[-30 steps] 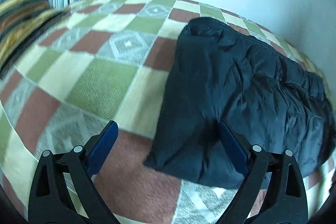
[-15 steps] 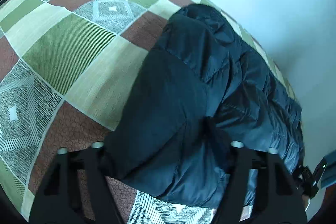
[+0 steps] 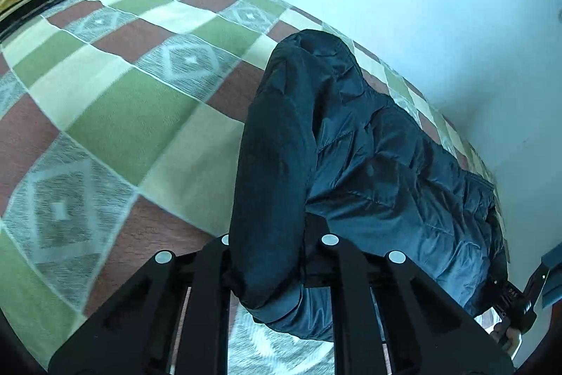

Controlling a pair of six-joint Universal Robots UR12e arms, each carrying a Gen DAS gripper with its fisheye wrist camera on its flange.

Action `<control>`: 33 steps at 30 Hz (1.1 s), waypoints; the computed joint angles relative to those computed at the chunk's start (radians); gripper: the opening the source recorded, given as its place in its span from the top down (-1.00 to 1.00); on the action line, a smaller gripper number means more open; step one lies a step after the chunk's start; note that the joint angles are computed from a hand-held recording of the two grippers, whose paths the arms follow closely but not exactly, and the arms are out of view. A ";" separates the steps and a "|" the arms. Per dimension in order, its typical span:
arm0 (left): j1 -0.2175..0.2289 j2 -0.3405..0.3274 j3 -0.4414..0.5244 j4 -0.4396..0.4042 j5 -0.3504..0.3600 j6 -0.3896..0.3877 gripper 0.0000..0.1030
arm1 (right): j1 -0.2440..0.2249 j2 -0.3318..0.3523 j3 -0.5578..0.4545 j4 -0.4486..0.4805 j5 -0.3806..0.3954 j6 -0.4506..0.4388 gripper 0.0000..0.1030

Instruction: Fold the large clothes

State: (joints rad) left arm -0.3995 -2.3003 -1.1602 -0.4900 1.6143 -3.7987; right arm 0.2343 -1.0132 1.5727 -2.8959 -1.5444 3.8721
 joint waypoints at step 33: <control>0.048 0.298 -0.454 0.085 0.031 -0.028 0.40 | 0.112 -0.082 0.130 -0.050 0.048 -0.012 0.34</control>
State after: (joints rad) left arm -0.3510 -2.0024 -1.6144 -0.4047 1.6454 -3.8266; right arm 0.3463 -1.0947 1.7031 -2.9463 -1.4960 3.8600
